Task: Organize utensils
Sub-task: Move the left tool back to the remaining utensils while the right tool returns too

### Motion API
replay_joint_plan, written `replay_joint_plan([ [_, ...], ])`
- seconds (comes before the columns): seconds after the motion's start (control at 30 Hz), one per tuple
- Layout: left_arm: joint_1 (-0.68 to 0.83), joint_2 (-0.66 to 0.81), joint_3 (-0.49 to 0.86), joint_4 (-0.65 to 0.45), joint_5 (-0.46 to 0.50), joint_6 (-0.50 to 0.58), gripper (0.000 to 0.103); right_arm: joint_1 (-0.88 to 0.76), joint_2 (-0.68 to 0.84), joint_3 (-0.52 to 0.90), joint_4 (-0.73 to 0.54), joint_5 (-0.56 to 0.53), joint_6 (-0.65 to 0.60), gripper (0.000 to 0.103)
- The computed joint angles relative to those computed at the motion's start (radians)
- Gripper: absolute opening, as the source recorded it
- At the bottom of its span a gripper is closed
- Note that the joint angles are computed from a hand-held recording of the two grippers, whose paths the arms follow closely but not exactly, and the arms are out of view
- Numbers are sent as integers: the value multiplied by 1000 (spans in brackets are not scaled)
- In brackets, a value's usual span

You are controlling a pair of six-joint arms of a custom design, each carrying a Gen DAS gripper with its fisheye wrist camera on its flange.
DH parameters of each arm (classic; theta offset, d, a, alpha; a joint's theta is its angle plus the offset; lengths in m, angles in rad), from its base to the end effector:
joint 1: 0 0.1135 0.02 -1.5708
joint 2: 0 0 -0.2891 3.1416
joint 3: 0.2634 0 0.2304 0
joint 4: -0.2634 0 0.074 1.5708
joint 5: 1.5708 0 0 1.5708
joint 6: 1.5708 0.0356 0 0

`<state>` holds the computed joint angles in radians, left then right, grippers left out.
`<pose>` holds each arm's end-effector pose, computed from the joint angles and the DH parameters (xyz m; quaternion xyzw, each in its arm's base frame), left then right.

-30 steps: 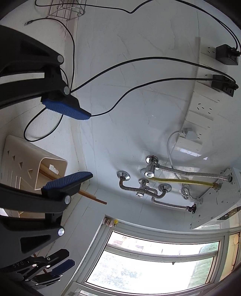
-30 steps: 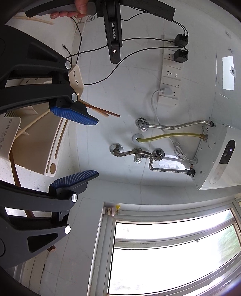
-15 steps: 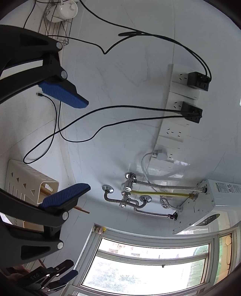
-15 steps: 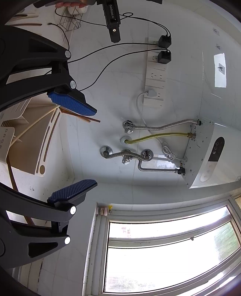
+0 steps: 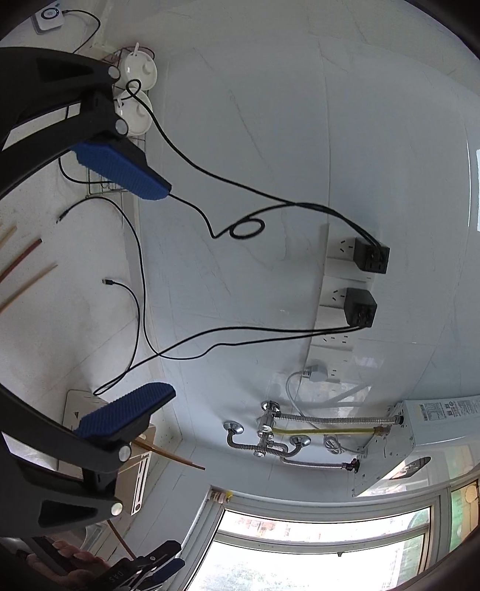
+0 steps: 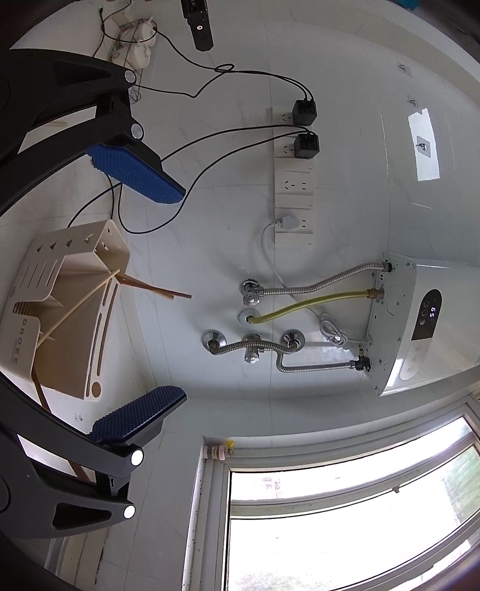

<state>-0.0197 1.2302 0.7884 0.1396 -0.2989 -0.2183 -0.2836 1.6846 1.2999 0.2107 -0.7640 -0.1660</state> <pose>0.2535 0.0055 0.3130 -0.1668 0.7838 0.0495 0.5961 0.3715 -0.0826 0.3556 -0.1975 0.7235 0.1453 0.6453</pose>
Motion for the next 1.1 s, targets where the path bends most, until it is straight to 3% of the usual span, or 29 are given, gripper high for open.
replay_joint_plan([
  [0.5, 141, -240, -91, -296, 38, -97, 98, 118, -95, -77, -169, -49, -91, 95],
  [0.6, 175, -230, -78, -392, 87, -149, 98, 154, -67, -5, -339, -50, -163, 95],
  [0.73, 221, -191, -86, -493, 185, -237, 98, 212, 33, 178, -671, -40, -282, 95],
  [0.87, 238, -159, -125, -533, 255, -302, 98, 271, 149, 355, -945, 9, -376, 91],
  [1.0, 221, -108, -158, -547, 303, -347, 97, 331, 269, 512, -1180, 85, -488, 82],
  [1.1, 210, -59, -171, -559, 327, -384, 90, 378, 359, 618, -1323, 162, -540, 72],
])
